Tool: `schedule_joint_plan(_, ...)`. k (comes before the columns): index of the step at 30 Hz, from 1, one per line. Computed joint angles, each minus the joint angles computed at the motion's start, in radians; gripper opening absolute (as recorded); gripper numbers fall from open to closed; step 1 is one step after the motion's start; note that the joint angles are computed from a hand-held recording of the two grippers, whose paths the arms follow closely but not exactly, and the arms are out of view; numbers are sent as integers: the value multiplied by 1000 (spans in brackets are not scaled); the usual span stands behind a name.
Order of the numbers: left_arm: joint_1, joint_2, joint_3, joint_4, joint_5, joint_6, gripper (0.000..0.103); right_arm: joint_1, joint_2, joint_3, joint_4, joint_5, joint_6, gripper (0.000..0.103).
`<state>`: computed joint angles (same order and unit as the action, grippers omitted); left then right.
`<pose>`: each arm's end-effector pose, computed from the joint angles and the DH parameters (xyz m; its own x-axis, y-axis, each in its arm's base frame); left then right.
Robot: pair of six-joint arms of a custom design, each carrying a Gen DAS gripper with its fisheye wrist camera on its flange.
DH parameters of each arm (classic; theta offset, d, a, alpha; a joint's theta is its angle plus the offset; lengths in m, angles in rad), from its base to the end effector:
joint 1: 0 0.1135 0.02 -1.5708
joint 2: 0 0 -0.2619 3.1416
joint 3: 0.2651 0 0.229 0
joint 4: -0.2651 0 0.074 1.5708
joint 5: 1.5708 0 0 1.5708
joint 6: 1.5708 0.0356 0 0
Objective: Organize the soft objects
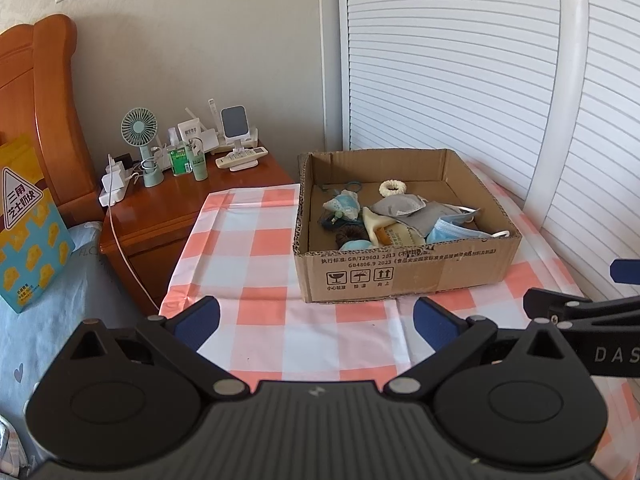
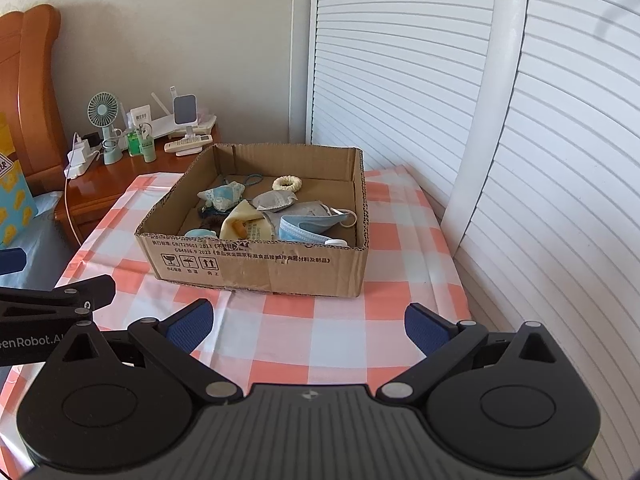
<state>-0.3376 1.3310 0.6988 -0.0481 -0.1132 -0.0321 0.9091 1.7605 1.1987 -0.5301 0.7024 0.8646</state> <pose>0.2434 -0.0812 0.2169 -0.6011 0.1772 -0.7793 0.2271 0.9728 0.0461 0.2240 0.2502 0.2140 -0.6729 0.0812 -0.7353 0.1428 0.9895 -0.0215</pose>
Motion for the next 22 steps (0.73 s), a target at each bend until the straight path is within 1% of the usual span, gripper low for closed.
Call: schedule_joint_plan(22,-12,9,3,-5,-9,-11,102,-1,-4,-7,-2,5,8,103)
